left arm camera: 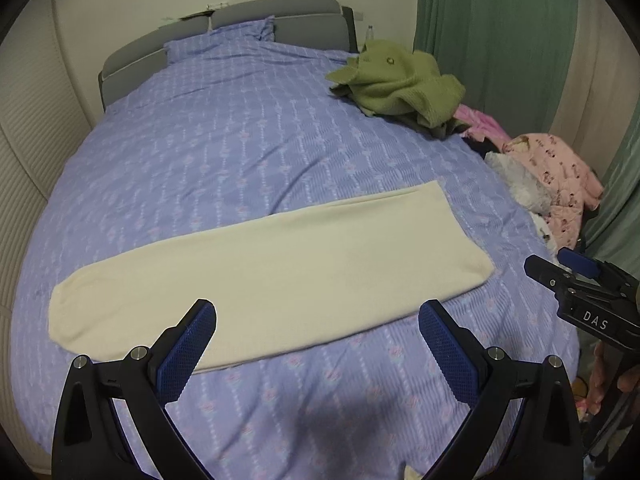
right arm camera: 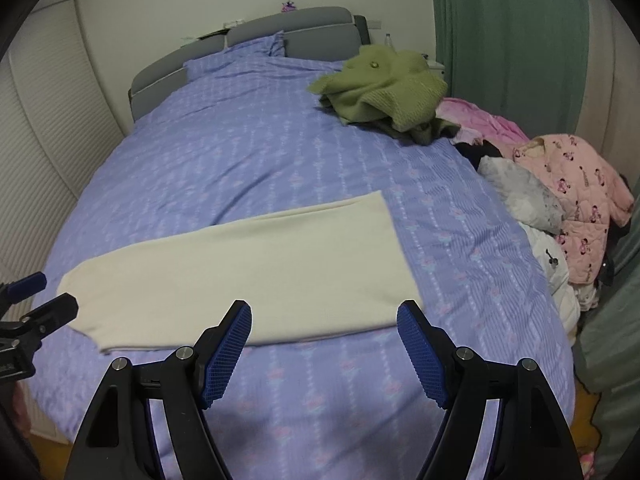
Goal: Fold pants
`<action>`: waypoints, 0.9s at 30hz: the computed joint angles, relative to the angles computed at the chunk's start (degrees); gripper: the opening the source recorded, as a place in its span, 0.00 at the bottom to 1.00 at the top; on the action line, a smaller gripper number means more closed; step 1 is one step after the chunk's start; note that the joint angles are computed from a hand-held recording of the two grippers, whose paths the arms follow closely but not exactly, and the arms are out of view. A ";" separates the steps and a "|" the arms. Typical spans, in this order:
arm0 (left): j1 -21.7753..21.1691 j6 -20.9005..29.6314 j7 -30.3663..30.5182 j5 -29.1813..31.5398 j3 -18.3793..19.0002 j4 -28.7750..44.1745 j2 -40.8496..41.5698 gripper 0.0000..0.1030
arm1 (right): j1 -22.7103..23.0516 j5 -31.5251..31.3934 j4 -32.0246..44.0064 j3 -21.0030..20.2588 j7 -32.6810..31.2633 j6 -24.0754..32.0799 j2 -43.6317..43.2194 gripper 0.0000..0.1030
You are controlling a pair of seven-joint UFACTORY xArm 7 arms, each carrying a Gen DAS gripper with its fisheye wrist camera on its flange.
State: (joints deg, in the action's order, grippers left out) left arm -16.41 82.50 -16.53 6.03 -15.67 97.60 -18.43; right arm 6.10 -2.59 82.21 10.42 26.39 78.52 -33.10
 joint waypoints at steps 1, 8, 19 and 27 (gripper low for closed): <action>-0.05 -0.71 -0.98 0.95 -1.20 0.12 1.35 1.00 | 0.20 0.40 -2.11 -1.66 -1.47 -1.41 -0.29 0.74; -4.43 -4.60 -7.08 6.20 -3.60 1.65 11.43 1.00 | -0.71 3.55 -12.47 -8.36 -9.78 -10.16 0.33 0.74; -13.22 -7.75 -9.92 8.81 0.68 3.80 23.40 1.00 | -2.84 11.59 -24.89 -13.15 -16.85 -22.71 4.62 0.65; -17.08 -7.13 -10.22 9.61 2.71 7.63 29.40 1.00 | -3.78 19.38 -29.46 -15.89 -20.59 -24.68 6.38 0.50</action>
